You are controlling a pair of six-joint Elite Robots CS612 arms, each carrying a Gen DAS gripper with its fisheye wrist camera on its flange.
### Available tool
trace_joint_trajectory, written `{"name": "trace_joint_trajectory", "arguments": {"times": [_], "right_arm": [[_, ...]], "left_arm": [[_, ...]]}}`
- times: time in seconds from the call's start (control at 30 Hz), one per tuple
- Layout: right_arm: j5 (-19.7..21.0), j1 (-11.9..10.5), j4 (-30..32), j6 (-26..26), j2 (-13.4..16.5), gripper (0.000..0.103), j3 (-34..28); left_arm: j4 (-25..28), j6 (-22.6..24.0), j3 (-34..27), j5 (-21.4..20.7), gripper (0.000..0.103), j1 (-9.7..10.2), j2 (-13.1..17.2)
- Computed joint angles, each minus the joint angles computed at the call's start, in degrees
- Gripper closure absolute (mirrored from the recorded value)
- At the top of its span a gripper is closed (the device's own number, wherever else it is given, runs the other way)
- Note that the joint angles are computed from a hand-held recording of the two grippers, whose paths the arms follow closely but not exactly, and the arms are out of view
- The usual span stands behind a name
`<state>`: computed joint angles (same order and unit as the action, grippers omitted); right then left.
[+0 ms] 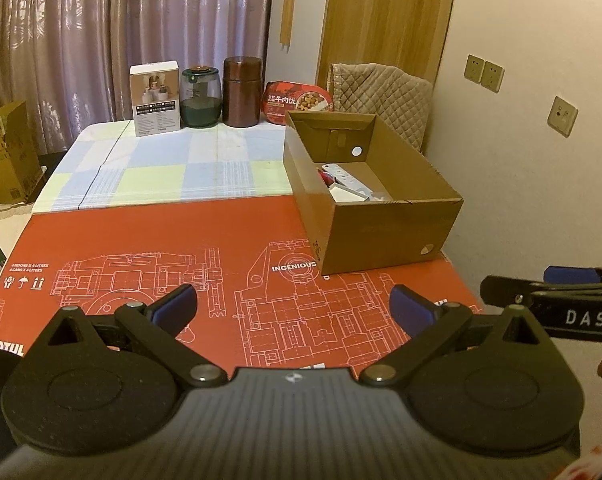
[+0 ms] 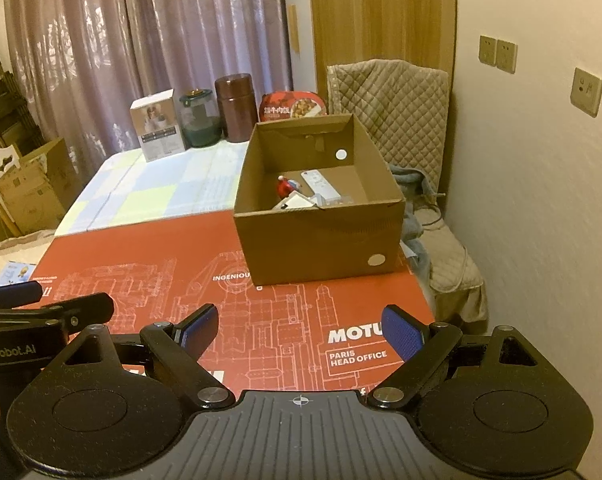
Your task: Organize rigid objects
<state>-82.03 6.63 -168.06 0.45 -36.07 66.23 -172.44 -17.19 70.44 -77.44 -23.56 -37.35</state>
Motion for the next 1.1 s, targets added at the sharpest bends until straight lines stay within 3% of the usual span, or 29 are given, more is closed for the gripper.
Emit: {"name": "trace_joint_trajectory", "arguments": {"times": [1.1], "right_arm": [[0.26,-0.06,-0.12,0.51,-0.13,0.017,0.45]], "left_arm": [[0.27,-0.31,0.11,0.00,0.002,-0.14,0.10]]}}
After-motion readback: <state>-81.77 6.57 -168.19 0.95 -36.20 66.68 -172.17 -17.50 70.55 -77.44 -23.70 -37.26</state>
